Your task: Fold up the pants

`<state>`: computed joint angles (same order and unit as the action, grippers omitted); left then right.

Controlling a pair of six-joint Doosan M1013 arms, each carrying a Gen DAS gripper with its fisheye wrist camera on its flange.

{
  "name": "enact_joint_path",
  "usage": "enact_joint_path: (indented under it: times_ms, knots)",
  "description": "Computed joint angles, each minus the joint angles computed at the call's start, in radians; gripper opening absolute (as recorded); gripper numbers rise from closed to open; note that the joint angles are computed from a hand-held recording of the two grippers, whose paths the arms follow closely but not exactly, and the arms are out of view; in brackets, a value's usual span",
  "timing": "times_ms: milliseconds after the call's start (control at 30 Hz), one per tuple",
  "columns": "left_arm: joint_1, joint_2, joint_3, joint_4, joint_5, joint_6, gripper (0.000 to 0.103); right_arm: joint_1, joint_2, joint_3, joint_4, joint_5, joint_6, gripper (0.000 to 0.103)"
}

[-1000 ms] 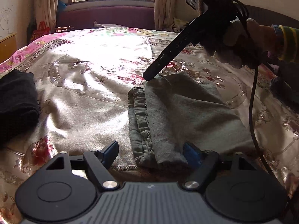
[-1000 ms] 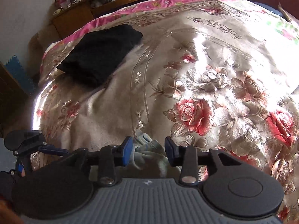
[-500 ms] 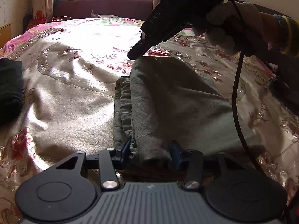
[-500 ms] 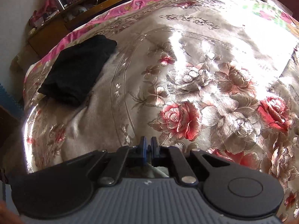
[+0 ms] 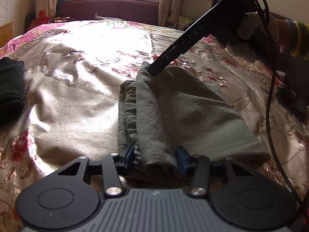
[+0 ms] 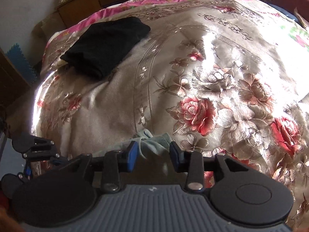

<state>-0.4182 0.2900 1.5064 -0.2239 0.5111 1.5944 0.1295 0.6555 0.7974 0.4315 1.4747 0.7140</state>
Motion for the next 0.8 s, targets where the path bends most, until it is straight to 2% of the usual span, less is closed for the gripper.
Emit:
enact_joint_path:
  times_ms: [33,67,100,133,267,367,533,633,667,700,733,800]
  knots:
    - [0.000,0.000,0.000,-0.002,-0.001,0.005,0.060,0.006,0.000,0.002,-0.020,0.006,-0.021,0.033]
    - [0.001,0.000,0.001,-0.005,-0.002,0.008,0.060,0.013,0.001,0.000,-0.044,0.007,-0.029,0.018]
    - [0.002,0.000,0.001,-0.010,-0.003,0.012,0.060,0.020,0.009,-0.012,-0.071,0.017,-0.029,0.011]
    - [0.003,-0.001,0.003,-0.017,-0.005,0.016,0.060,0.021,0.016,-0.025,-0.074,0.032,-0.022,0.007]
    - [0.008,-0.006,0.016,-0.060,-0.021,0.049,0.060,0.008,0.046,-0.097,-0.017,0.111,-0.013,0.010]
    - [0.011,-0.007,0.020,-0.079,-0.028,0.067,0.060,0.005,0.089,-0.182,0.004,0.210,-0.006,0.015]
    - [0.013,-0.009,0.026,-0.099,-0.037,0.082,0.060,0.008,0.133,-0.233,-0.029,0.234,0.013,0.017]
    - [0.015,-0.009,0.029,-0.113,-0.039,0.094,0.060,0.008,0.159,-0.259,-0.039,0.270,0.017,0.027]
    - [0.016,-0.009,0.029,-0.118,-0.038,0.100,0.060,0.007,0.152,-0.241,-0.031,0.254,0.012,0.026]
    - [0.017,-0.008,0.029,-0.124,-0.037,0.105,0.060,0.005,0.140,-0.219,-0.016,0.234,-0.001,0.020]
    - [0.018,-0.008,0.030,-0.134,-0.038,0.113,0.060,0.003,0.129,-0.202,0.003,0.217,-0.003,0.007]
    - [0.021,-0.008,0.031,-0.150,-0.038,0.124,0.060,-0.003,0.105,-0.167,0.040,0.169,0.043,0.003]
